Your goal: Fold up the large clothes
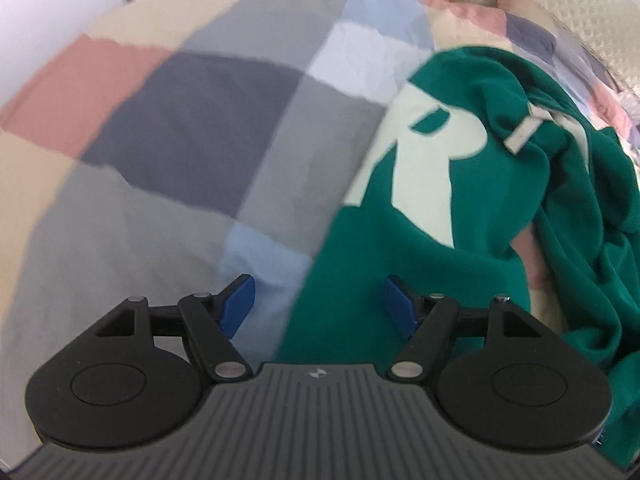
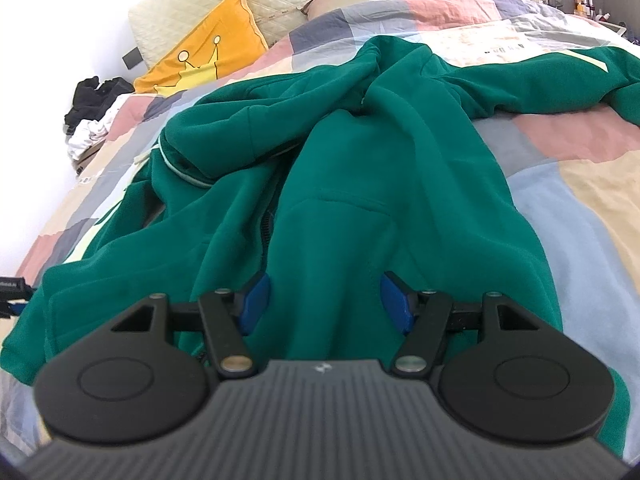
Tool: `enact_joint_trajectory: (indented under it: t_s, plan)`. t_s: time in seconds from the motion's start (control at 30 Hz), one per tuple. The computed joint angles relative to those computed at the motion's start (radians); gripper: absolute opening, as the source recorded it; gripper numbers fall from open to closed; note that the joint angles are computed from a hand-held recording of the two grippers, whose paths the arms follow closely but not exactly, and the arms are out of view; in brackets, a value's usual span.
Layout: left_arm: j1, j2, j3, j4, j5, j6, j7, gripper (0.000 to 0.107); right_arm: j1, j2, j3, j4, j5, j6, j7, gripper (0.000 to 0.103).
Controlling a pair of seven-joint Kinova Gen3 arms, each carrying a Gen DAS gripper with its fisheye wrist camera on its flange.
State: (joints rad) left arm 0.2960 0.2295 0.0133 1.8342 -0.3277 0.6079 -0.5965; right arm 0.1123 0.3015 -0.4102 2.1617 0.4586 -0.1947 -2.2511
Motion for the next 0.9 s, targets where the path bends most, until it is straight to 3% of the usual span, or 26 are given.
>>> enact_joint_trajectory:
  t_s: [0.13,0.2,0.27,0.33,0.47,0.6,0.73,0.8,0.9]
  plan:
    - [-0.137,0.008,0.143,0.013,0.117,-0.024,-0.163,0.075,-0.041,-0.003,0.038,0.005,-0.029,-0.006,0.023,0.064]
    - [-0.136,0.027,0.142,-0.024,0.178,0.044,-0.239,0.068,-0.061,-0.003,0.06,0.015,-0.045,-0.023,0.04,0.063]
    - [-0.085,0.038,0.088,-0.079,0.214,0.121,-0.293,0.046,-0.088,-0.006,0.084,0.021,-0.072,-0.027,0.049,0.063]
    - [-0.077,0.045,0.078,-0.137,0.23,0.203,-0.315,0.015,-0.104,-0.008,0.098,0.023,-0.086,-0.026,0.059,0.063]
    - [-0.048,0.039,0.076,-0.255,0.117,0.352,-0.254,0.009,-0.162,-0.02,0.149,0.033,-0.134,-0.033,0.109,0.063]
    - [0.062,0.027,-0.067,-0.386,-0.046,0.477,-0.164,0.008,-0.208,-0.03,0.19,0.054,-0.186,-0.059,0.163,0.063]
    - [0.125,0.079,-0.204,-0.56,-0.208,0.597,-0.124,0.008,-0.285,-0.035,0.261,0.089,-0.27,-0.121,0.257,0.063]
    - [0.095,0.122,-0.209,-0.653,-0.289,0.636,-0.105,0.008,-0.302,-0.032,0.274,0.096,-0.297,-0.147,0.292,0.063]
    - [0.005,0.206,-0.146,-0.792,-0.408,0.667,-0.072,0.008,-0.324,-0.024,0.287,0.092,-0.332,-0.156,0.334,0.063]
